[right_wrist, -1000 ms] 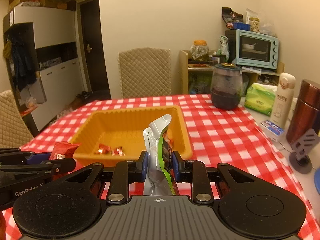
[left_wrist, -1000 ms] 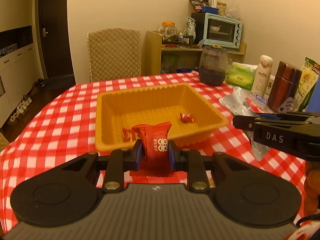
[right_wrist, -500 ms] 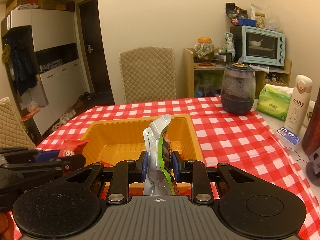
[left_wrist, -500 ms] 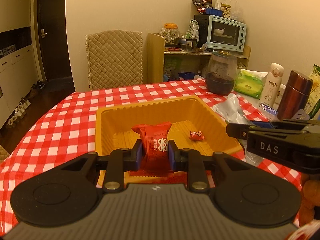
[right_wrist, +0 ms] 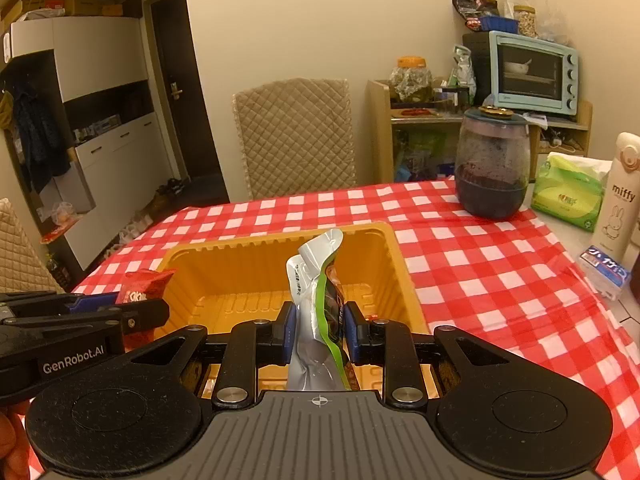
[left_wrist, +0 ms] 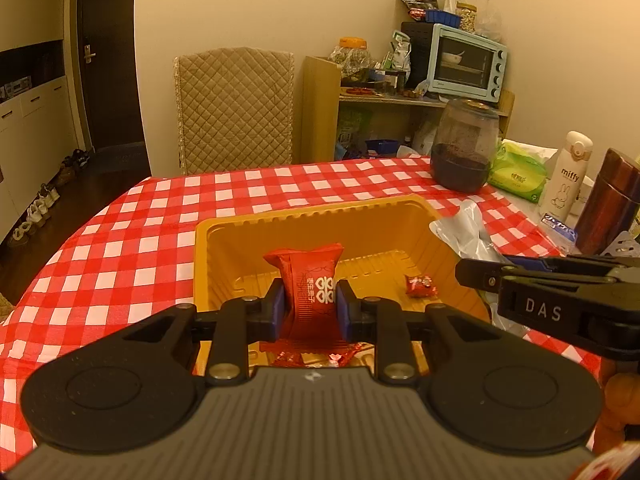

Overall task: Organize snacks
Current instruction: 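Open the left gripper to drop the red packet while the right gripper releases its packet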

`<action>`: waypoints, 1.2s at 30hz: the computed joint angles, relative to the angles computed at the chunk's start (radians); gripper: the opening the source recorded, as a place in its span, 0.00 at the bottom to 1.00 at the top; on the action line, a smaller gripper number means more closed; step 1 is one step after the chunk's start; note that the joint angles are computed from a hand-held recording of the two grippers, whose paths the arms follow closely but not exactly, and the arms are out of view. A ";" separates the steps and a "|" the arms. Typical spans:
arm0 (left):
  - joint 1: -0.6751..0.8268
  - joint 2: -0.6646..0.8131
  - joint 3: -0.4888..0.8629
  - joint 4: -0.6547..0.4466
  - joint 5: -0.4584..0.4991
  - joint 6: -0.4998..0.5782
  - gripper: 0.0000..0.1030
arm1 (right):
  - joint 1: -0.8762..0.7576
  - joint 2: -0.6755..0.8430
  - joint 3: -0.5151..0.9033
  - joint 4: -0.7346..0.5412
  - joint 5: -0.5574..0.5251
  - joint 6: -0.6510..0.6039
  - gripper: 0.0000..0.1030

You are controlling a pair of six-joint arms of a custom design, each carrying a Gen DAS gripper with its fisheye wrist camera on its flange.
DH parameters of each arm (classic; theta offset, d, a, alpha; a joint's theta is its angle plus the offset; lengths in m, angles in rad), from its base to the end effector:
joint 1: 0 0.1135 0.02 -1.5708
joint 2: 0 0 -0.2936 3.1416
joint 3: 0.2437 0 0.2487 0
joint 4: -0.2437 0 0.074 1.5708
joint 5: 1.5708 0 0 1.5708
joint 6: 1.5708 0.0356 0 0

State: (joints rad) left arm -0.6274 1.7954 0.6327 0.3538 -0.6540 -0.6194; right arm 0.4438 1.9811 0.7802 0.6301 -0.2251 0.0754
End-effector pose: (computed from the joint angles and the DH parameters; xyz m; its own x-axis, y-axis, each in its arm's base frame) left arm 0.2611 -0.1626 0.1280 -0.5500 -0.1703 -0.8176 -0.2375 0.9705 -0.0424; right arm 0.3324 0.1668 0.1207 -0.5309 -0.1711 -0.8300 -0.5497 0.8149 0.1836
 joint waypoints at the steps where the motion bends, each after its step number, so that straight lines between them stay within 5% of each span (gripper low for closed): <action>1: 0.010 0.000 -0.008 0.015 0.010 0.007 0.23 | 0.003 0.008 0.009 -0.002 0.000 0.004 0.25; 12: 0.086 0.051 -0.038 0.161 0.085 0.076 0.27 | 0.016 0.059 0.069 -0.027 -0.002 0.022 0.25; 36: 0.096 0.032 -0.055 0.118 0.063 0.044 0.31 | 0.013 0.087 0.108 -0.013 -0.033 0.088 0.25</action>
State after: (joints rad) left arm -0.5319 1.8274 0.5775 0.4718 -0.5907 -0.5757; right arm 0.4563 2.0682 0.8884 0.6171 -0.2577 0.1634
